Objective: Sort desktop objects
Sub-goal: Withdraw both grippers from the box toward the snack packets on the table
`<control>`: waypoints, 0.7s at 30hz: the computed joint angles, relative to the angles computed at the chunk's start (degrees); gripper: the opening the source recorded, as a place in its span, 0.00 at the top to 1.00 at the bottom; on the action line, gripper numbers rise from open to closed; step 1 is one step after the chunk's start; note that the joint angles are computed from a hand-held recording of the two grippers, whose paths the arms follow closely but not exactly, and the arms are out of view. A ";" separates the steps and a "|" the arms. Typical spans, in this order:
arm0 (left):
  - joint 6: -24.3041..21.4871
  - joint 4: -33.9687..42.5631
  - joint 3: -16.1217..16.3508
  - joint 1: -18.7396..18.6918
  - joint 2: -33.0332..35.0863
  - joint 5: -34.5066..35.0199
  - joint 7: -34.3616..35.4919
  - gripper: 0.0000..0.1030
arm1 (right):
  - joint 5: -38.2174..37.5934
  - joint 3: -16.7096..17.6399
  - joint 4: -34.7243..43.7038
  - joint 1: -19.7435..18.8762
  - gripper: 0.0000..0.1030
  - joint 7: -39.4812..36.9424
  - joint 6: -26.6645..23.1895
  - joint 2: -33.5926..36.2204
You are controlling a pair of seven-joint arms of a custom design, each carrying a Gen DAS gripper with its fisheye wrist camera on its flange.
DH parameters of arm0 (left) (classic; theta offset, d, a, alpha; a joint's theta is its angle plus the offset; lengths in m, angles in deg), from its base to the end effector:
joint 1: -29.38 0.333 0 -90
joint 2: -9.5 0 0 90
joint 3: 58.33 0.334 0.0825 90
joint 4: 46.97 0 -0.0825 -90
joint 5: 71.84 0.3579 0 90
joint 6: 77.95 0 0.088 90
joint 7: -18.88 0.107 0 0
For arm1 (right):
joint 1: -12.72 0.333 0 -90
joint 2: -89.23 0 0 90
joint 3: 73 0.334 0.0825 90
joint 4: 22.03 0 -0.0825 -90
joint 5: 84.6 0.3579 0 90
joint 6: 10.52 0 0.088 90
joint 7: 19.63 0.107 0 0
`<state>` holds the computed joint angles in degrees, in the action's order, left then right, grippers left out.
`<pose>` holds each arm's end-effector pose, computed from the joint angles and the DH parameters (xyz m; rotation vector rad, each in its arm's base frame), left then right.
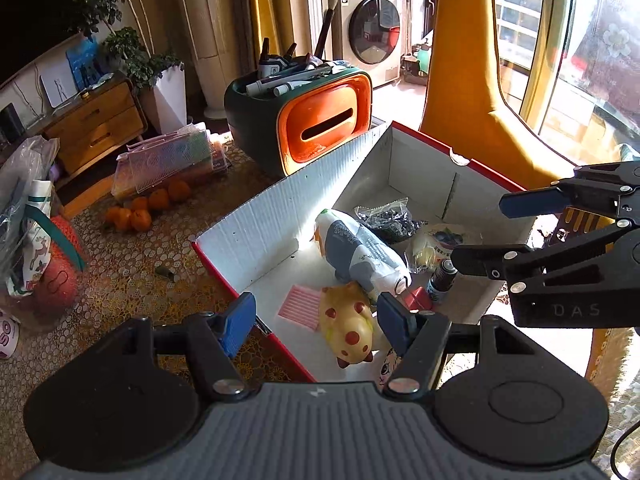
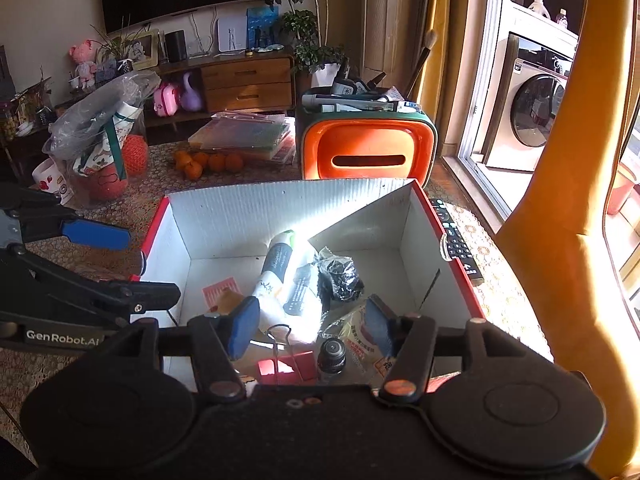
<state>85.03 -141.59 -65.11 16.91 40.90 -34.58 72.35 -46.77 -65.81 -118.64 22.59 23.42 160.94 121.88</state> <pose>0.6659 -0.2495 0.3941 -1.5988 1.9996 -0.6752 0.6921 0.1492 0.3748 -2.0483 1.2821 -0.5116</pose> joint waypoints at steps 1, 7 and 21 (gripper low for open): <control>1.00 -1.65 0.61 -0.35 -1.20 0.66 -1.16 0.36 | 0.91 1.22 -1.28 -0.76 0.36 -1.04 0.76 -0.96; 6.74 -10.88 3.03 -1.09 -7.81 5.42 -8.66 0.32 | 8.08 7.61 -7.51 -4.46 0.30 -8.39 4.15 -5.93; 13.99 -24.12 10.12 -2.15 -18.94 34.41 -36.98 0.22 | 29.56 13.67 -13.41 -3.63 0.13 -27.11 8.73 -11.78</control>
<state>99.02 -165.71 -54.99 14.76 21.95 -0.17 35.37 -17.21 -52.14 -132.05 18.96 -3.69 169.67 110.10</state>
